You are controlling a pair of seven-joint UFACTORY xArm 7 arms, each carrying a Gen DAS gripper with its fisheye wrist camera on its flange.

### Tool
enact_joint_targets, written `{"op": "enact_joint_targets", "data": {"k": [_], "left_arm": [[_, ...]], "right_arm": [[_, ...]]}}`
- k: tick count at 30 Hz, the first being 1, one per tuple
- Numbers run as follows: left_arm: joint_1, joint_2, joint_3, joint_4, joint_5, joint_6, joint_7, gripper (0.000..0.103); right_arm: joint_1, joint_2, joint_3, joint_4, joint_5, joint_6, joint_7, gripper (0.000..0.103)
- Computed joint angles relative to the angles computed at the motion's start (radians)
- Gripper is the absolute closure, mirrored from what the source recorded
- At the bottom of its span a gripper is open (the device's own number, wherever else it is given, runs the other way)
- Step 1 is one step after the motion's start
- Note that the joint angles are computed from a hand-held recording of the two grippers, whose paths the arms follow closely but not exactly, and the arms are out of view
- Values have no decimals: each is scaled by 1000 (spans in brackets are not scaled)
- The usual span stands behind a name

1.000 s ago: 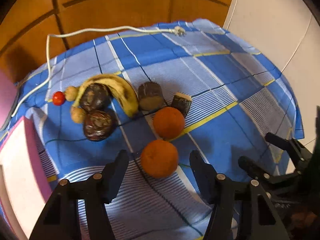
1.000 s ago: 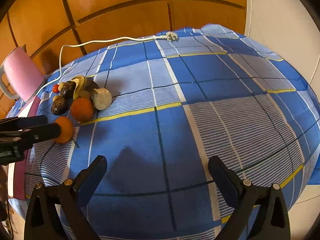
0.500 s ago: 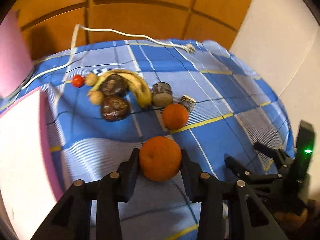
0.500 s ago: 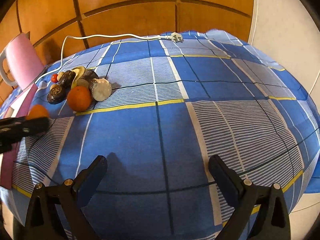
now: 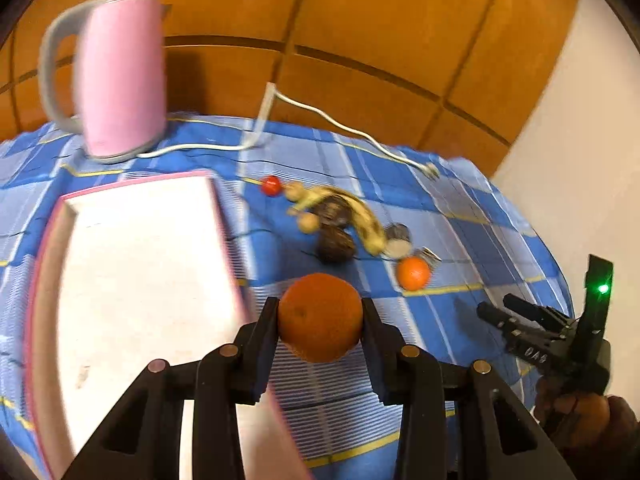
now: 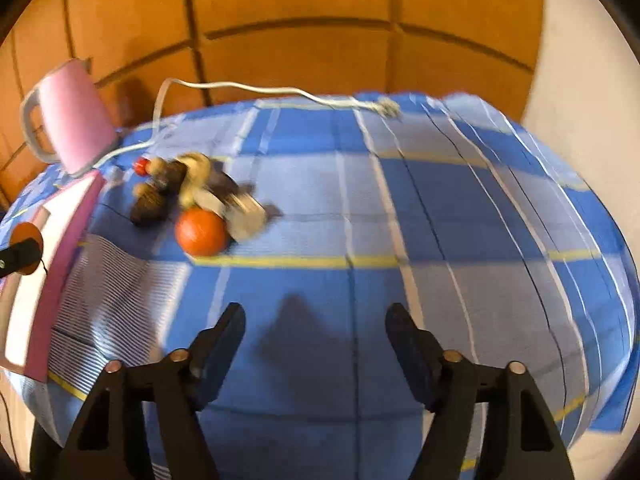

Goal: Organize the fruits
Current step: 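Carry the orange with the left tool into the tray and open it, then close the right tool on the dark cube-shaped piece with a white face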

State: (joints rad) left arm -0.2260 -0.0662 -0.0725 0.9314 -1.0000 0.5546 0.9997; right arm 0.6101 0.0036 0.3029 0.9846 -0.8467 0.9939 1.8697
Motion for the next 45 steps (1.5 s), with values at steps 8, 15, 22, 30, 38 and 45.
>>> {"op": "enact_joint_targets", "data": {"k": [8,15,22,30,38,45], "left_arm": [[72,106,16,72,101,-106,-148,64],[143,204,-11,159,202,-160,-253,64],[169,328,-33,292,368,-181,-392,63],[193,359,-62,313,534,-284,-582,41],[258,178,-144,135,251,-268,-330,39],[185,49,-74,13,134,-188,-238,38]], "right_arm": [[-54,38,-49,63,-26,-175,-109,46],[-87,110,-100,117,22,-296,-155,46],[-92,164,-150,145,98,-372,-183,46],[-123,130,-184,46,124,-560,-45,46],[-145,130,-212,-9,114,-696,92,65],[-152,127,-217,-25,133,-737,101,65]]}}
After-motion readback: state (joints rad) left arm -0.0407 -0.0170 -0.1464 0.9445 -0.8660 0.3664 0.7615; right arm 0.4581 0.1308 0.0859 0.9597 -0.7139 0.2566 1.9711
